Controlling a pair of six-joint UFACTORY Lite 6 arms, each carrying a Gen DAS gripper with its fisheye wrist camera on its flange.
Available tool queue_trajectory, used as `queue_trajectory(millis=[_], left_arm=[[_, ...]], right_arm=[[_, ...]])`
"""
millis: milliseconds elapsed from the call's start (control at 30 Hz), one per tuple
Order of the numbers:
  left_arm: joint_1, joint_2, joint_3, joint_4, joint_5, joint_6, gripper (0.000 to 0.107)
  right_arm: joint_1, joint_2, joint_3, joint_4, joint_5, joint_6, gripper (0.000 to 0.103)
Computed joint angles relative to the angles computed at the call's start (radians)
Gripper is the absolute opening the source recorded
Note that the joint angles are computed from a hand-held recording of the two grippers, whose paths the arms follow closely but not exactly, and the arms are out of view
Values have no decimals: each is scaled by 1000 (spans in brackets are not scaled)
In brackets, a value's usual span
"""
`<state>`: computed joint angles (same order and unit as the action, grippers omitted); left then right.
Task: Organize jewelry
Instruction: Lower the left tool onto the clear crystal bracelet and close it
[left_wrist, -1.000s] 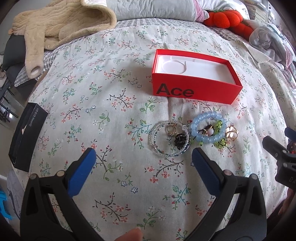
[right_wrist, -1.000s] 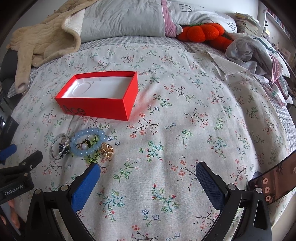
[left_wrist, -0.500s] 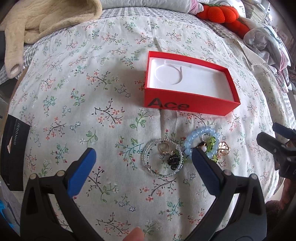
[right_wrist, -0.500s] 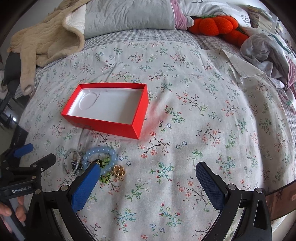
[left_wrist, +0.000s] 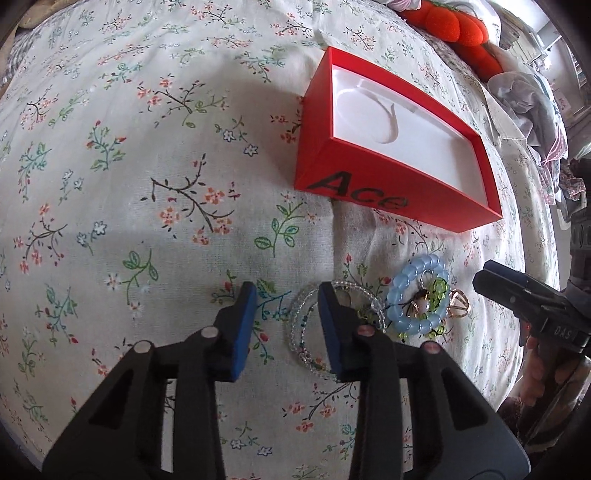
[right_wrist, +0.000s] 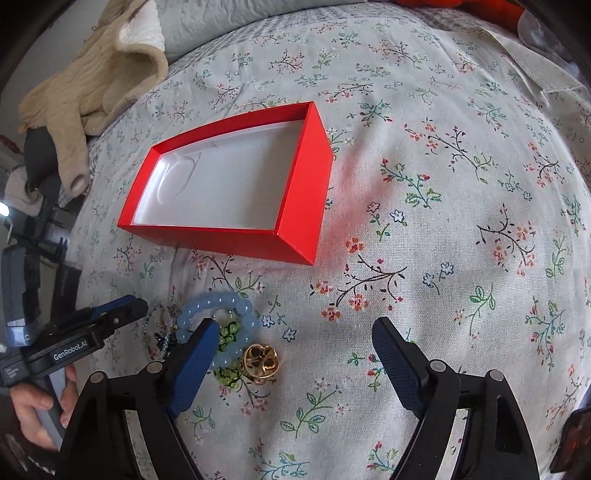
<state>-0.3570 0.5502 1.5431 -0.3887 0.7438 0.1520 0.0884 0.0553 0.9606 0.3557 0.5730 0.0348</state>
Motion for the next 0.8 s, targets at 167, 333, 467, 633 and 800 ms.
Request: queue_trajectory(millis=[167, 333, 467, 633, 800], left_arm=[[-15, 37, 51, 33, 21, -17, 24], [-42, 50, 68, 81, 35, -26, 24], [-94, 68, 84, 169, 13, -94, 17], [-159, 75, 81, 303, -22, -210, 6], [-163, 75, 85, 289, -39, -224, 5]], right_arm=[[-12, 13, 2, 15, 5, -28, 86], [-13, 0, -6, 7, 6, -25, 86], [-9, -6, -9, 1, 4, -19, 86], [2, -4, -4, 14, 2, -34, 75], [2, 23, 8, 87, 1, -108, 59]])
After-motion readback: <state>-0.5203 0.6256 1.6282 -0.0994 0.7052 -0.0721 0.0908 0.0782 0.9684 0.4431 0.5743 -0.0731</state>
